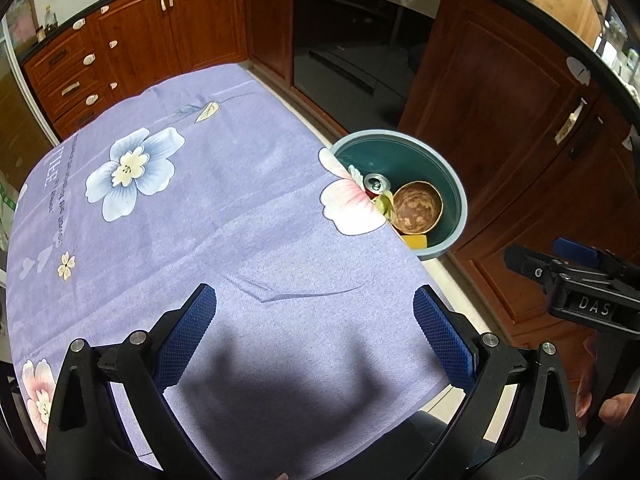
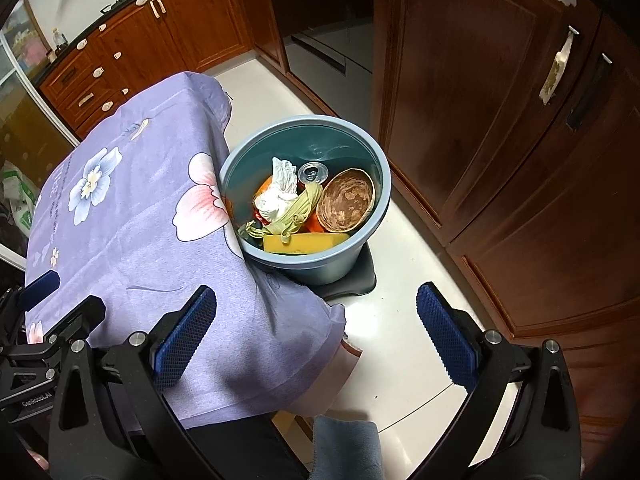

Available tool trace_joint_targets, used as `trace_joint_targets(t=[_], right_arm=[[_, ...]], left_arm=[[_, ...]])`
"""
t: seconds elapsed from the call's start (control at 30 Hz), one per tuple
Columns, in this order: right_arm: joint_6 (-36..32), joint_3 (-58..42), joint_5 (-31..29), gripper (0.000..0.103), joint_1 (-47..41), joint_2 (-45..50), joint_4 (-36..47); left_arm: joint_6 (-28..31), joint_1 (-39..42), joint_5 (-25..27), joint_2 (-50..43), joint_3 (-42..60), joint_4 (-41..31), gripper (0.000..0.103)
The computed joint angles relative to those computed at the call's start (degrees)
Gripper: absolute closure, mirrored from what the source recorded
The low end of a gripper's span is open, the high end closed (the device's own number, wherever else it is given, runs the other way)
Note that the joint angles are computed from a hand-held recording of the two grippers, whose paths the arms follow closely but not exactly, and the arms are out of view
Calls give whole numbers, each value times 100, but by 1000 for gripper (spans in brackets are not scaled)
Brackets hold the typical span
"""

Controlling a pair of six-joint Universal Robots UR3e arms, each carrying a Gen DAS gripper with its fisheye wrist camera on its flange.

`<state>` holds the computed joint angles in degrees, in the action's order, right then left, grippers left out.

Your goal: Collect trash

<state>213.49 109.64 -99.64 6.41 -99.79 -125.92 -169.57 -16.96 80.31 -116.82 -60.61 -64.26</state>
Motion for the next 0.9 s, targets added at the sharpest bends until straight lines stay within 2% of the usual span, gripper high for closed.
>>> trace_joint_targets(t=[0.9], right_arm=[[-29,271,239,7,-215,-12,-133]], left_arm=[[7,-51,129,30,-124,119,4]])
